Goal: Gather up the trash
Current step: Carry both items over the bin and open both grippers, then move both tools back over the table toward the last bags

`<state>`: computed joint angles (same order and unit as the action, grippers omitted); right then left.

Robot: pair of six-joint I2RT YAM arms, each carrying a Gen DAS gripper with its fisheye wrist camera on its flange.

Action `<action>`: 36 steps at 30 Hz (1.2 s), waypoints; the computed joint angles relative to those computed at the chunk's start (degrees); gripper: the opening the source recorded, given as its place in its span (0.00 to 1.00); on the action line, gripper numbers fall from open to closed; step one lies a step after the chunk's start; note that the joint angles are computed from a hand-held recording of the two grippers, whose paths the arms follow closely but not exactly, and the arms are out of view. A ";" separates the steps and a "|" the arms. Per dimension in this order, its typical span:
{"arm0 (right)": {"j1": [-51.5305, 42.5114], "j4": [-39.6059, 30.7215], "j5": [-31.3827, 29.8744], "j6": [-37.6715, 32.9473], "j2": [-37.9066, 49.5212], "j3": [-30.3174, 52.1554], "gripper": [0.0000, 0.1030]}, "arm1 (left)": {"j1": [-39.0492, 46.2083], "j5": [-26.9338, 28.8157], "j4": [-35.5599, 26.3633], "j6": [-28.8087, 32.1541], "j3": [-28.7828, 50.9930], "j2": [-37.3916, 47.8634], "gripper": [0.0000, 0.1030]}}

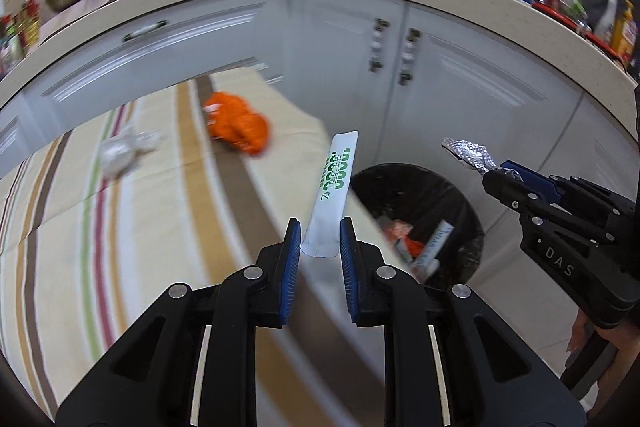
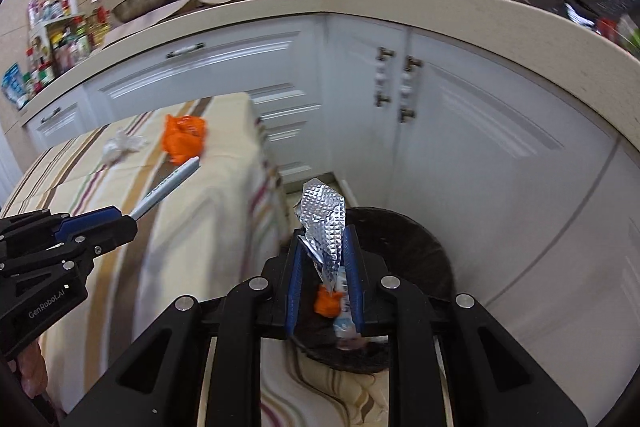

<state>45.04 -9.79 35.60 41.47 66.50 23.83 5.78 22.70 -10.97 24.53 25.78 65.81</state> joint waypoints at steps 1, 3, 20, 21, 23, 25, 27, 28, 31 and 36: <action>-0.99 -0.02 -0.32 -0.16 -1.50 -1.16 0.20 | -3.29 -1.94 1.51 -1.67 -0.64 0.05 0.19; -3.69 0.52 -1.43 -0.97 -4.75 -3.97 0.20 | -8.57 -4.90 3.71 -4.60 -0.84 1.49 0.19; -16.26 11.00 -9.41 -8.30 -9.95 -12.79 0.20 | -28.70 -19.75 13.65 -15.94 1.92 13.21 0.19; -16.80 12.04 -9.76 -8.63 -9.34 -12.94 0.20 | -29.14 -20.15 14.04 -16.17 2.11 13.75 0.19; -17.25 13.49 -9.90 -8.74 -8.70 -13.39 0.20 | -30.10 -21.13 14.92 -16.47 2.43 14.78 0.20; -18.74 16.89 -10.48 -9.14 -7.26 -14.25 0.22 | -30.99 -22.12 15.37 -16.72 3.08 16.23 0.22; -21.17 20.62 -12.31 -9.37 -4.19 -14.76 0.45 | -30.85 -21.77 14.62 -17.24 4.30 17.42 0.23; -21.75 21.50 -12.34 -9.30 -3.24 -14.81 0.47 | -30.84 -21.69 14.57 -17.44 4.70 17.81 0.26; -22.57 22.11 -12.68 -9.06 -1.95 -14.70 0.47 | -30.66 -21.95 15.86 -17.68 4.16 17.10 0.46; -20.25 19.46 -10.36 -7.52 -3.81 -13.79 0.53 | -29.08 -22.46 17.55 -16.54 2.11 13.78 0.54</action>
